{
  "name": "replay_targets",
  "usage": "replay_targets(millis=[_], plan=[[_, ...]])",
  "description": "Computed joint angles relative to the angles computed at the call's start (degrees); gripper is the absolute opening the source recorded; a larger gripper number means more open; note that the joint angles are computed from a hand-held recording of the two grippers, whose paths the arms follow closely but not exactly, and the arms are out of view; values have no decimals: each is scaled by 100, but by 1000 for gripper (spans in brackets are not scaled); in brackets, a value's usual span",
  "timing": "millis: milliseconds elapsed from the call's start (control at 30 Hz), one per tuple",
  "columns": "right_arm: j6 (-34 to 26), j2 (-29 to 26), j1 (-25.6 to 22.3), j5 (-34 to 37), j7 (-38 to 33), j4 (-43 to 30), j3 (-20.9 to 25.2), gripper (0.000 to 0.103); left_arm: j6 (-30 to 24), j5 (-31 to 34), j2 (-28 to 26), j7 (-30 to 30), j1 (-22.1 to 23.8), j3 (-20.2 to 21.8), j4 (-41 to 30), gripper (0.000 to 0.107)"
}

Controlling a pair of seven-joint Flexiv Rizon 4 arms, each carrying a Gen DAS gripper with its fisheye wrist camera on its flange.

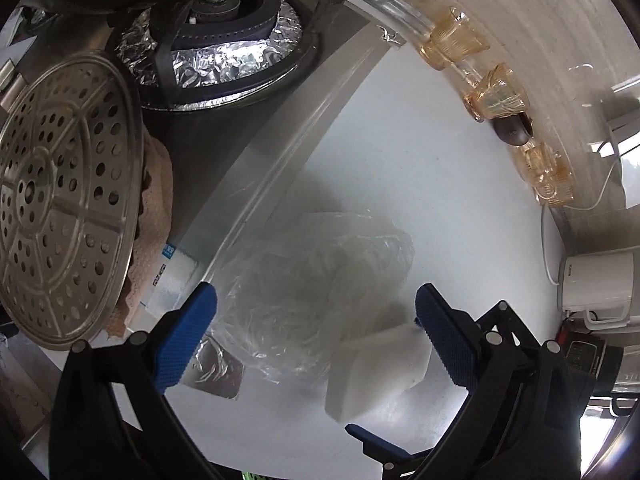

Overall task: Collect trash
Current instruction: 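Grasp the white foam block with the right gripper while the left gripper grasps the clear plastic bag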

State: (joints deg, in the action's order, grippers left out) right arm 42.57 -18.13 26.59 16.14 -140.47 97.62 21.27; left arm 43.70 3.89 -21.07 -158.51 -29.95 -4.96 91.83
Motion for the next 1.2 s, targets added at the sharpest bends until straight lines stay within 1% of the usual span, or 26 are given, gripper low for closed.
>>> replay_targets(millis=[67, 200, 267, 333, 467, 667, 700, 733, 767, 833, 867, 933, 1000, 1033, 1200], plan=[[-56, -53, 26, -24, 54, -50, -11, 88, -114, 67, -42, 31, -10, 15, -96, 95], [-114, -89, 7, 49, 111, -122, 6, 86, -266, 193, -52, 170, -23, 25, -212, 95], [-139, -89, 6, 52, 131, -132, 4, 85, -397, 241, -56, 361, -17, 6, -265, 95], [-159, -86, 13, 36, 171, -128, -5, 84, -410, 223, -101, 608, 11, -35, -295, 95], [-110, -21, 44, -65, 225, -17, -22, 82, -519, 212, -361, 971, -29, -63, -545, 95], [-160, 65, 1, -56, 242, 67, -33, 82, -506, -10, -750, 1187, -73, -44, -797, 95], [-178, 70, -8, -39, 253, 62, -38, 82, -530, -8, -771, 1215, -98, -25, -823, 92], [-184, 76, -16, -23, 266, 60, -44, 82, -561, -16, -831, 1243, -114, -16, -887, 85], [-181, 89, -23, -10, 275, 70, -49, 82, -548, -55, -853, 1250, -123, -16, -895, 81], [-175, 106, -32, 4, 301, 82, -59, 82, -332, -220, -858, 1275, -86, -48, -771, 66], [-189, 133, -33, 11, 325, 95, -59, 82, -227, -231, -853, 1235, -101, -23, -727, 64], [-191, 172, -42, 24, 349, 123, -66, 82, -156, -199, -859, 1223, -132, 15, -722, 49], [-200, 218, -60, 43, 358, 155, -77, 82, -74, -244, -867, 1274, -120, 5, -692, 44], [-224, 242, -63, 56, 383, 160, -80, 82, -51, -217, -844, 1273, -138, 29, -668, 39], [-255, 413, -115, 168, 430, 285, -106, 82, 34, -4, -737, 1303, -231, 99, -615, 26]])
